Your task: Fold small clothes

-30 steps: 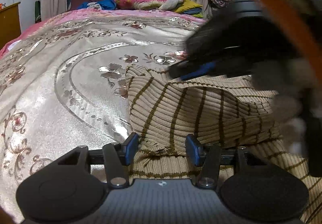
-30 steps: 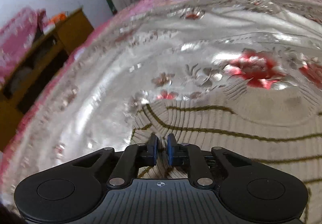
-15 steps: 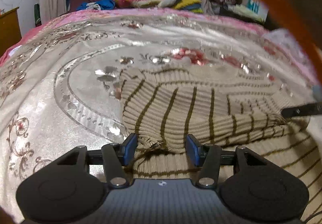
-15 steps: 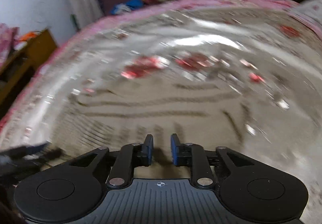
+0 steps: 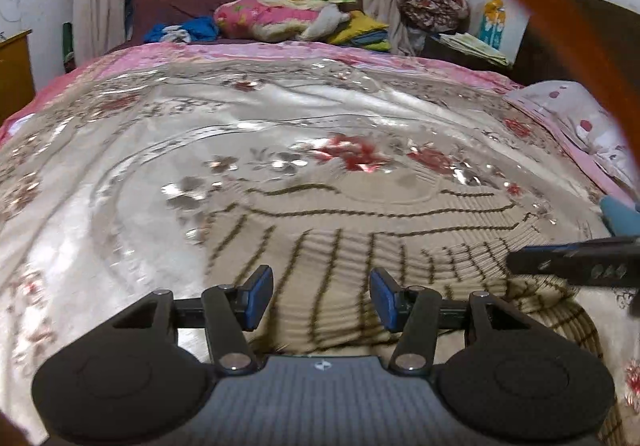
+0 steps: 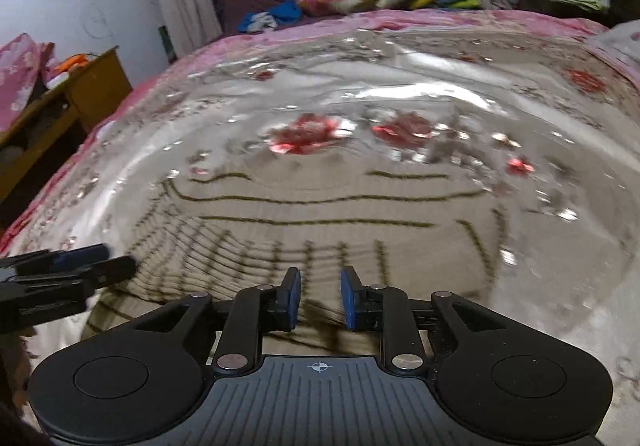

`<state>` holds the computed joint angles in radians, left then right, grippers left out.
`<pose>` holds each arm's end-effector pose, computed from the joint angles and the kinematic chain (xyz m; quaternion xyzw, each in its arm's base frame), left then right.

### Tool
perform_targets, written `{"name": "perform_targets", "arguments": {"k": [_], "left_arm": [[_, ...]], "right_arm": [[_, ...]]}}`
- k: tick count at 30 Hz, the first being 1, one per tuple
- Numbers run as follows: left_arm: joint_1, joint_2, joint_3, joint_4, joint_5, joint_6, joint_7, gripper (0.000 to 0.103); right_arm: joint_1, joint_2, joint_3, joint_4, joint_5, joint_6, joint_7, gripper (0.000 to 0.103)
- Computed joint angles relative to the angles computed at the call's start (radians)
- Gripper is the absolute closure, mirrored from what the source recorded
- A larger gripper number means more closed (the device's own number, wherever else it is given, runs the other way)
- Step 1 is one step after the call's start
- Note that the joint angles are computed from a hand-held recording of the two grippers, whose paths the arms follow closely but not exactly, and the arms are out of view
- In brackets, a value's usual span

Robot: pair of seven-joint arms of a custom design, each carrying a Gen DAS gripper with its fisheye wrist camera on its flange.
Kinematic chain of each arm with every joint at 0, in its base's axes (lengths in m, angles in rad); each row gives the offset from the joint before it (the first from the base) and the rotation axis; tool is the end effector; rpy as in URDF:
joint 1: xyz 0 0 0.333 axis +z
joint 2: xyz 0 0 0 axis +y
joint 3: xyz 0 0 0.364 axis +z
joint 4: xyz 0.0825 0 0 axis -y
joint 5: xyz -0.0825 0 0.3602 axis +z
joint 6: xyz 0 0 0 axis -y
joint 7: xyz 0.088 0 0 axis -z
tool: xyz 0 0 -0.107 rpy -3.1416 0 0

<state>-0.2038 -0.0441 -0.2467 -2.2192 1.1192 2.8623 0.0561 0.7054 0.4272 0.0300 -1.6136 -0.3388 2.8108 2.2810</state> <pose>0.4531 -0.2762 0.5098 -0.6626 0.6186 -0.3386 0.2523 0.5266 0.4923 0.5228 -0.7410 0.5498 -0.1285 0.3636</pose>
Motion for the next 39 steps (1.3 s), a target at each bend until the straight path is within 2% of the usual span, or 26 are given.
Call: {"name": "perform_targets", "arguments": {"k": [3,5,8,10,15,18,21,26,29,39], "left_arm": [[-0.014,0.047,0.003,0.025,-0.07,-0.003,0.075,0.046],[-0.029,0.064,0.005,0.021,-0.167,-0.023,0.177,0.046],[-0.044,0.063,0.018,0.01,-0.157,-0.023,0.175,0.043],[-0.05,0.055,0.017,0.011,-0.208,-0.043,0.202,0.043],[-0.061,0.008,-0.003,0.0,-0.262,-0.09,0.261,0.044],[-0.067,-0.018,-0.021,-0.011,-0.32,-0.128,0.316,0.044],[-0.065,-0.063,-0.041,-0.04,-0.327,-0.136,0.301,0.044],[-0.05,-0.161,-0.085,-0.095,-0.345,-0.141,0.296,0.044],[-0.037,-0.223,-0.109,-0.134,-0.373,-0.136,0.287,0.044],[-0.031,-0.422,-0.189,-0.297,-0.543,-0.118,0.31,0.044]], "right_arm": [[-0.013,0.046,0.033,0.053,0.035,-0.032,-0.043,0.08],[-0.021,0.054,0.049,0.051,0.067,-0.042,-0.07,0.08],[-0.027,0.044,0.055,0.009,0.089,-0.013,-0.103,0.079],[-0.034,0.034,0.061,-0.008,0.117,-0.004,-0.109,0.079],[-0.032,-0.01,0.075,-0.032,0.138,-0.042,-0.146,0.079],[-0.031,-0.051,0.091,-0.06,0.14,-0.115,-0.186,0.079],[-0.017,-0.099,0.078,-0.117,0.116,-0.115,-0.141,0.079],[-0.038,-0.235,0.096,-0.258,0.108,-0.02,-0.075,0.078],[-0.043,-0.317,0.103,-0.33,0.049,-0.001,-0.014,0.073],[-0.122,-0.524,0.213,-0.566,-0.023,0.026,0.154,0.072]]}}
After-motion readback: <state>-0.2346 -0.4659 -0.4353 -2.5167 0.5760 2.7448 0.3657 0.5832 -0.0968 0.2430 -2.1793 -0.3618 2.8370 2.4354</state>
